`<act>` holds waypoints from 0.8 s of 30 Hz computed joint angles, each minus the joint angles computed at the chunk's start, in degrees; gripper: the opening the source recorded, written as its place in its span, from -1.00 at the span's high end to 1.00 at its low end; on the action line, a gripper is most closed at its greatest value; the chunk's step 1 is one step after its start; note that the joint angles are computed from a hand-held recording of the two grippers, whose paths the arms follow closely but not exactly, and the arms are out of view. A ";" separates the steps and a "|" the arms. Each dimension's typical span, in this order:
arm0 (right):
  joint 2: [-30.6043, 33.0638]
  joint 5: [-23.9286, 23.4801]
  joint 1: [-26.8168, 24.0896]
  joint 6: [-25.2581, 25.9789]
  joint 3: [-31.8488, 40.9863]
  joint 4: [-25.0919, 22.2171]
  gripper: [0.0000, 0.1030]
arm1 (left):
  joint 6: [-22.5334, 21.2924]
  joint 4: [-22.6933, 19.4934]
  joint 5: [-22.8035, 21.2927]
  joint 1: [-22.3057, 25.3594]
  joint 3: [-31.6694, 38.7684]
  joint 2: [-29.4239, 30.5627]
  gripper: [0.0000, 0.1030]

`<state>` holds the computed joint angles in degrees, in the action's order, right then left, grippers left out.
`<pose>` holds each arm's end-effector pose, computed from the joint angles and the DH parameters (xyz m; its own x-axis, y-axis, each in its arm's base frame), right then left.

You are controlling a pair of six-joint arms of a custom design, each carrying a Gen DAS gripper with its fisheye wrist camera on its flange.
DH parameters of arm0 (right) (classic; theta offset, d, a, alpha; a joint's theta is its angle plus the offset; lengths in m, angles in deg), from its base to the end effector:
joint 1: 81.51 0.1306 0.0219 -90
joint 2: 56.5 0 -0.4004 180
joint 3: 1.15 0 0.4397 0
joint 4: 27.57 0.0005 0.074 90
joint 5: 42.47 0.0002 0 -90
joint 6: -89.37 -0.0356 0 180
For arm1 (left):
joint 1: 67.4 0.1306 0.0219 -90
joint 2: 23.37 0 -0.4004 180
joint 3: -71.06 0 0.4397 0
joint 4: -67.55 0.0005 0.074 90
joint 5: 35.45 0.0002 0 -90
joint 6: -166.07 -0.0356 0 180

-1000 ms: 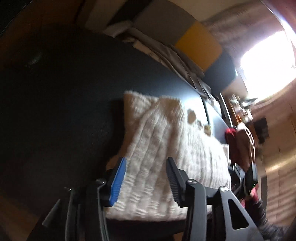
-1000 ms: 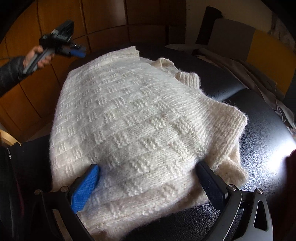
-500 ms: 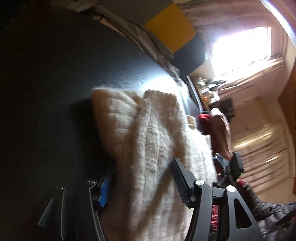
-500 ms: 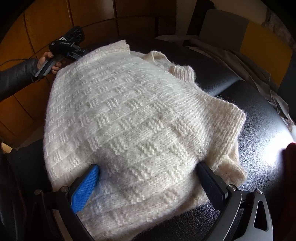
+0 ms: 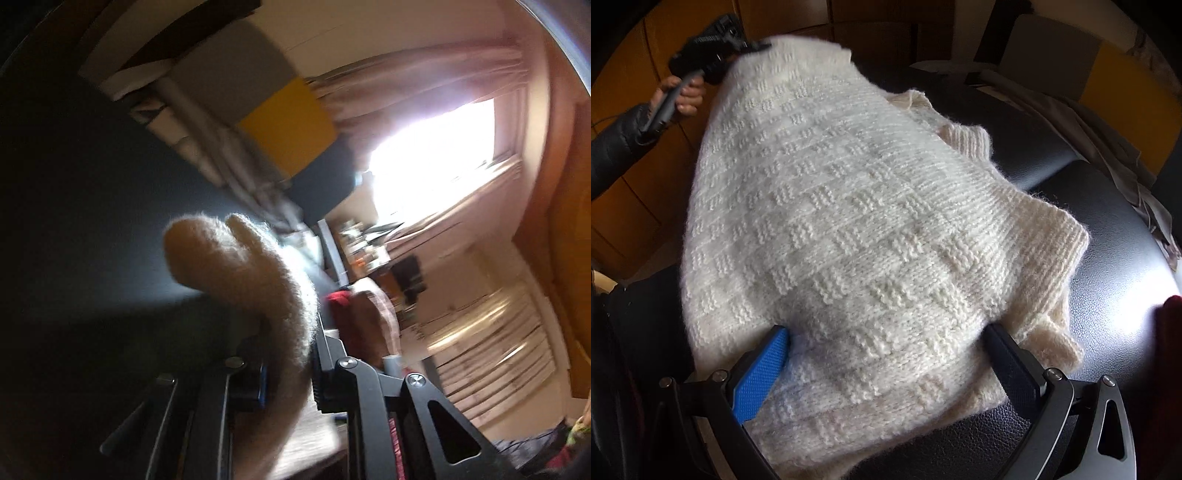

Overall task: Fold clothes
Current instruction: 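Grasp the sweater end with the left gripper and fold it over the body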

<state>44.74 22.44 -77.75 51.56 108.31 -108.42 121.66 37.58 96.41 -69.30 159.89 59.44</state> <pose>0.5645 0.0517 0.4847 -0.4371 -0.7458 -0.5028 -0.8662 0.4995 0.0122 0.4998 -0.0408 0.5330 -0.7370 -0.5079 -0.4460 0.1540 0.5164 -0.8424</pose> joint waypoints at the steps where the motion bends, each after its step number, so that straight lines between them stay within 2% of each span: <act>1: -0.22 -0.31 -0.10 -0.08 -0.35 0.38 -1.00 | 1.87 1.39 -0.62 -1.28 0.70 0.15 0.70; 4: -0.92 -1.83 -0.60 -0.57 -1.49 1.62 -1.00 | 5.50 3.29 -2.94 -5.67 4.13 1.62 0.70; 8: -1.55 -3.66 -1.23 -0.64 -2.60 2.70 -1.00 | 6.96 0.42 -7.60 -12.98 12.04 6.59 0.70; 11: -2.10 -4.47 -1.55 -0.40 -3.44 3.50 -1.00 | 6.06 -3.87 -10.55 -17.78 18.44 11.77 0.70; 15: -3.10 -6.62 -2.29 -0.65 -5.11 5.35 -1.00 | 5.87 -9.05 -11.08 -21.97 25.66 19.72 0.71; 19: -3.74 -8.24 -2.87 -0.82 -6.14 6.38 -1.00 | 8.96 -9.92 -9.92 -24.48 29.92 25.87 0.71; 24: -3.89 -9.75 -3.44 -0.67 -6.39 6.30 -1.00 | 6.01 -16.81 -9.78 -26.39 35.21 30.68 0.71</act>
<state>40.85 12.69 -81.19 50.89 101.92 -102.12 127.67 20.77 86.63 -95.69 195.10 90.12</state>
